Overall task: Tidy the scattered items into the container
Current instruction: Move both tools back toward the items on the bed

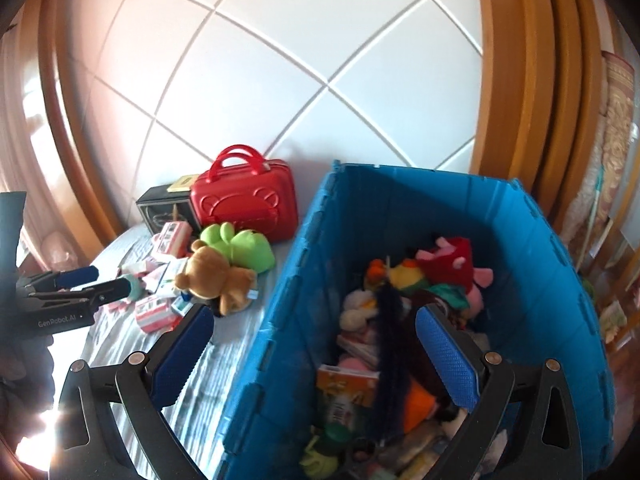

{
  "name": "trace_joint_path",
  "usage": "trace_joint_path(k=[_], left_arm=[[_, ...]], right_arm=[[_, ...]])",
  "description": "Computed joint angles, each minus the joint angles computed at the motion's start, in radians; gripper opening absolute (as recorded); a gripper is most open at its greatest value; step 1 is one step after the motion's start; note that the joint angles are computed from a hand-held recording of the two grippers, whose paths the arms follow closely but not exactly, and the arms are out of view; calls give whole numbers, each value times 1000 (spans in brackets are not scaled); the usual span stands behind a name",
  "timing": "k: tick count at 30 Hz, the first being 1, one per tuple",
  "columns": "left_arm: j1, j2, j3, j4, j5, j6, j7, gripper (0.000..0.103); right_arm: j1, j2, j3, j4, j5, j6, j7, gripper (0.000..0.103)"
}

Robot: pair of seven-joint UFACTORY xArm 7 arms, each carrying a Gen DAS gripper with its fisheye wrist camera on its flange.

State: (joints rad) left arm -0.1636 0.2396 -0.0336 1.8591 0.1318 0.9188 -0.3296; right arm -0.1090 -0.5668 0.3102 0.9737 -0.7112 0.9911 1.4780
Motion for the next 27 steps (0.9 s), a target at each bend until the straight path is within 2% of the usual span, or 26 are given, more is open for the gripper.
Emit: trace_joint_path(k=[4,10,13,15,20,27], left_arm=[[55,-73,25,-134,-13,-16,27,78],[144,-125,51,-265,-58,-37,115,78],[189,-127,66,-316,-89,-74,180,78],[219,-109,74,-330,-116,-96,232,78],[290,1,79,-301,-194,-132,397,78],[373,219,45,-165,-273,-170,632,78]], right_arm=[[4,147,15,111,-28,-27,9,103],[68,374,-2,300,-84,-20,18,103],[106,487,-23,394,-99,-9,13,103],[131,557,-53,445,-48,-47,-64,103],[192,772,-110,611,-20,-48,-95,103],[259,1056,-188,843,63,-62,-145,103]])
